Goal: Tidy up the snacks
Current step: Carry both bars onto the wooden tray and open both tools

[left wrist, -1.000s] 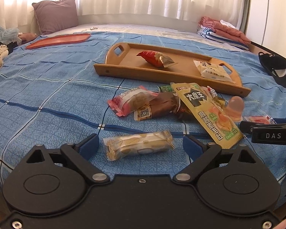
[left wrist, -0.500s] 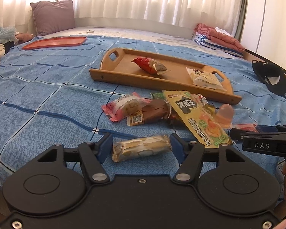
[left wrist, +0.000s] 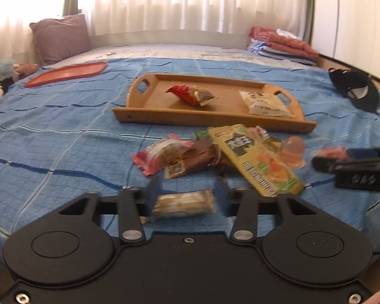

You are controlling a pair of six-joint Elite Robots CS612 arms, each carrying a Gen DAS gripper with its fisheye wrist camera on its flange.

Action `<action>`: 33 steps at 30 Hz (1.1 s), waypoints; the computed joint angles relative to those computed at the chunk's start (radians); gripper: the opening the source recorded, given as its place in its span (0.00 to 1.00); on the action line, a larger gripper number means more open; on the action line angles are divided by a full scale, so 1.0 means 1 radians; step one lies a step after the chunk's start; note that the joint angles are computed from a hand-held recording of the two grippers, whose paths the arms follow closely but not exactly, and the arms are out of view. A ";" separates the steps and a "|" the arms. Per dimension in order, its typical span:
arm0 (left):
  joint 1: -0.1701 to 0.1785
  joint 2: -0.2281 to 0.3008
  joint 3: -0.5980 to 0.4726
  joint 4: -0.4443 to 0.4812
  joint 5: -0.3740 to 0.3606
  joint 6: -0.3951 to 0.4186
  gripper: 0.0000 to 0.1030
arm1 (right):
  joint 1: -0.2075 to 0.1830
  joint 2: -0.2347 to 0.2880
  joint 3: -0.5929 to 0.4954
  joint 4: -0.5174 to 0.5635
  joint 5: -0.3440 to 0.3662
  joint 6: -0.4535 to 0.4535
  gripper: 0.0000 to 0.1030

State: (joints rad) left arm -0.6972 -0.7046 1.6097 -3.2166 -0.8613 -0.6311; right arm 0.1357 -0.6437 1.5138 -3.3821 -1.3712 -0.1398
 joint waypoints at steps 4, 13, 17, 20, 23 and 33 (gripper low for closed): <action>-0.007 0.003 0.012 -0.011 0.033 -0.028 0.91 | -0.001 -0.002 0.002 0.000 -0.001 0.007 0.73; 0.006 0.007 -0.015 0.130 -0.001 -0.179 0.75 | 0.001 -0.002 0.008 0.012 -0.001 0.023 0.73; 0.010 0.000 -0.004 0.069 -0.031 -0.145 0.54 | 0.000 -0.006 0.013 0.009 0.009 0.025 0.72; 0.009 -0.007 0.000 0.057 -0.031 -0.127 0.53 | -0.001 -0.009 0.013 0.003 0.019 0.033 0.72; 0.009 -0.013 -0.005 0.039 -0.016 -0.090 0.53 | -0.003 -0.012 0.008 0.005 0.028 0.041 0.72; 0.056 -0.034 -0.080 0.025 -0.046 0.040 0.53 | -0.012 -0.011 -0.076 0.051 0.063 0.109 0.72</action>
State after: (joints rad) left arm -0.6413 -0.7386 1.5299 -3.1916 -0.9070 -0.5908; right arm 0.1235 -0.6551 1.4379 -3.3313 -1.3078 -0.0313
